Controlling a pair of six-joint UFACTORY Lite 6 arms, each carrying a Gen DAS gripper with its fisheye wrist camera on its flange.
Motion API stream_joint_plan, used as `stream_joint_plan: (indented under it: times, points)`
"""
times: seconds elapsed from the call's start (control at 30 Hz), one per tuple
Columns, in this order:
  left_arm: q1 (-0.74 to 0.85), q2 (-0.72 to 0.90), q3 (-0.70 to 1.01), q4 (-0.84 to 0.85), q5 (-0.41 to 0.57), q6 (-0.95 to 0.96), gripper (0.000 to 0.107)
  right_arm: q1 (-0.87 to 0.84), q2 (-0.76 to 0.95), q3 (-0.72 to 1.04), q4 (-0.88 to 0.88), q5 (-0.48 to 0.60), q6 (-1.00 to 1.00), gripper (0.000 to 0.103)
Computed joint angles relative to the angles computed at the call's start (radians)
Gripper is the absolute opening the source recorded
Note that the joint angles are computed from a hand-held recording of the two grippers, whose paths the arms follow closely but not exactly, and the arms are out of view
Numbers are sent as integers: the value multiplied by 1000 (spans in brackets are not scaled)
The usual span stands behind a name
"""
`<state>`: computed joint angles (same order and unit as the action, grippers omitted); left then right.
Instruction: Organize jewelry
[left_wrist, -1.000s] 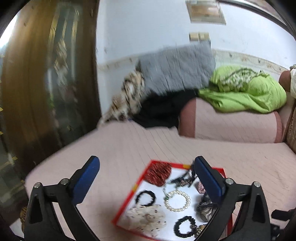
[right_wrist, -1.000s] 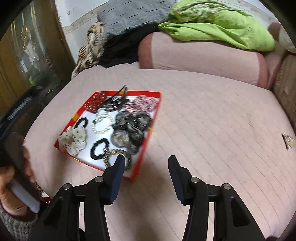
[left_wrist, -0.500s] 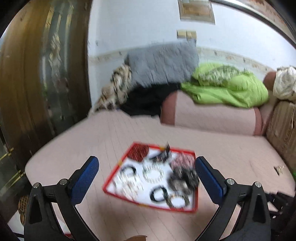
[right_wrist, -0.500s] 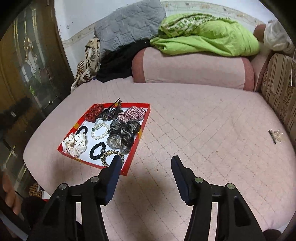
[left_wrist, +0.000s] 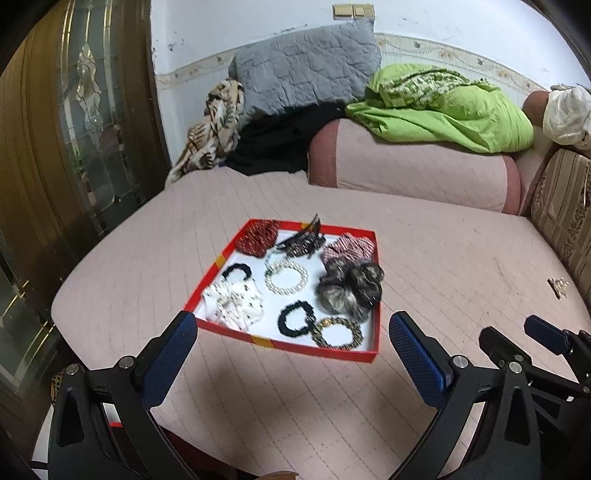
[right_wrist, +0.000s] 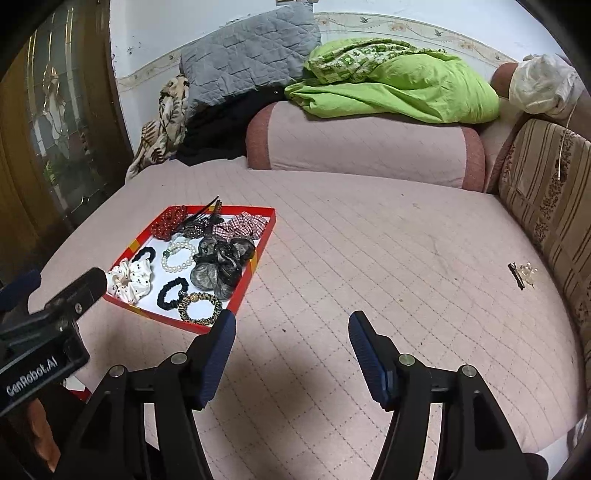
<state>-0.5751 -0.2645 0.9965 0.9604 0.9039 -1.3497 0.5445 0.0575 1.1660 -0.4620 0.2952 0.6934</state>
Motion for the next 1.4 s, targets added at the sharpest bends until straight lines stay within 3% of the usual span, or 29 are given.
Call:
stream_joint_plan:
  times: [0.37,0.53,1.4]
  points:
    - [71,-2,-26,-100,-80,80,103,60,41,28,-191,60,172,71]
    - [112,3,-43,-151,-119,116,103,67,61,40,-195,73,173,71]
    - [131,16,-68,-178,-145,125,103,97,99,66,-315,152,288,72]
